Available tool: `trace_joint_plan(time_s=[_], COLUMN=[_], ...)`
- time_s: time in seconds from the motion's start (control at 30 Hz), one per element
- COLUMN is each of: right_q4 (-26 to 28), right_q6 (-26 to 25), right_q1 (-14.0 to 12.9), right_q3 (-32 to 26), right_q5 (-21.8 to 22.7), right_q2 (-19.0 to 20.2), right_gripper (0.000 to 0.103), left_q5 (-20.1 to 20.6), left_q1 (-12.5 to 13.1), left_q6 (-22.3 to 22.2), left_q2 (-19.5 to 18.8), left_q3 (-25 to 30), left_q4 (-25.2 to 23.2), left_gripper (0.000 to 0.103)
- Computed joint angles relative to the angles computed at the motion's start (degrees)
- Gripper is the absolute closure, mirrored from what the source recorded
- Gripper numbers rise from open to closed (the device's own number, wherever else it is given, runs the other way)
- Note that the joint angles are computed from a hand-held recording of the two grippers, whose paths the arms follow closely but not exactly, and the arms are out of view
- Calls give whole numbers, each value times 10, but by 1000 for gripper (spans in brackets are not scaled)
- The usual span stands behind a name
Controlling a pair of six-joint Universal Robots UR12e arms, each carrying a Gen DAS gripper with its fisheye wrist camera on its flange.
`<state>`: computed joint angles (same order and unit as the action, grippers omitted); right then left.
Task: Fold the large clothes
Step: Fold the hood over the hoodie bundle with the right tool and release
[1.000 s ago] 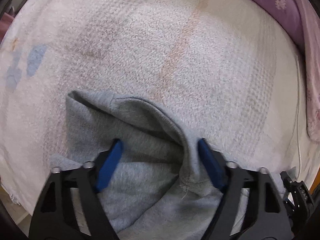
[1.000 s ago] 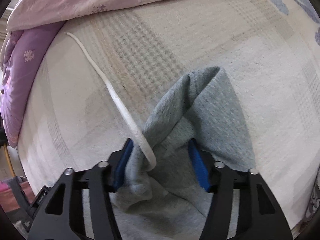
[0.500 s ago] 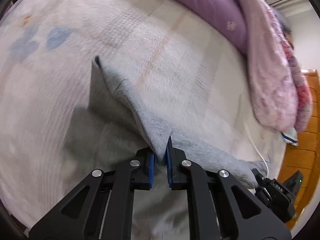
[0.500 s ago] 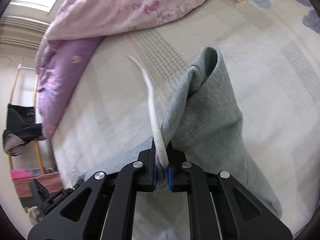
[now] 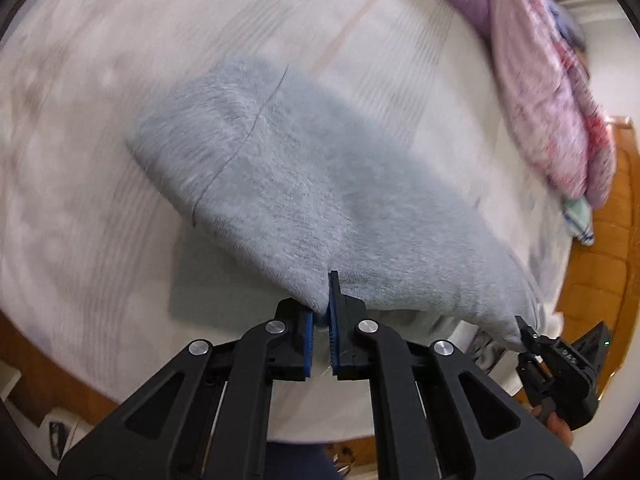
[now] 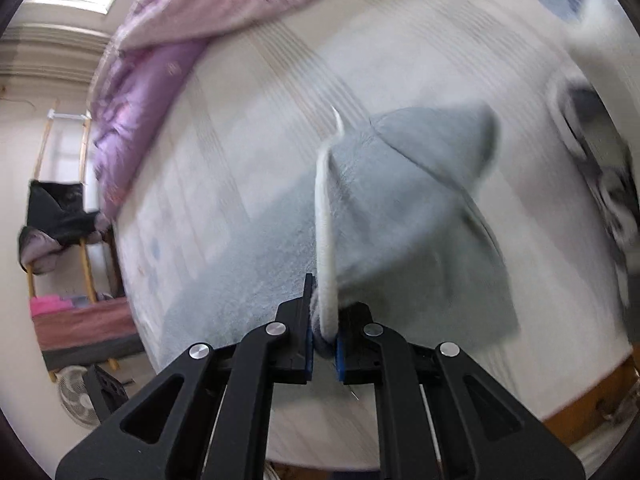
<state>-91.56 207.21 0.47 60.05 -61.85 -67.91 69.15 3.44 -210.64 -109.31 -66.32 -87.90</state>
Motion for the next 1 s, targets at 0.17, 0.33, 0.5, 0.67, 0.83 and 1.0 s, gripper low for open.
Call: trace_joint_plan(time_s=[0.17, 0.33, 0.5, 0.67, 0.83, 1.0], right_q4=[45, 43, 27, 98, 116, 49], right_q6=[5, 19, 34, -44, -120, -182], right_q1=[-4, -2, -8, -14, -8, 3], right_q3=[76, 142, 158, 93, 31, -8], right_q5=[-13, -32, -17, -46, -116, -116], right_q2=[-40, -56, -55, -43, -33, -1], right_gripper=[96, 94, 84, 62, 60, 86], left_q5=[1, 15, 21, 23, 48, 65], left_q1=[-2, -8, -13, -2, 2, 0], left_q6=[-7, -11, -5, 20, 53, 83], left_q2=[29, 39, 37, 56, 62, 24], left_q3=[-60, -107, -118, -112, -86, -45], left_q4=[-35, -38, -33, -40, -16, 13], left_gripper=[97, 97, 86, 48, 48, 46])
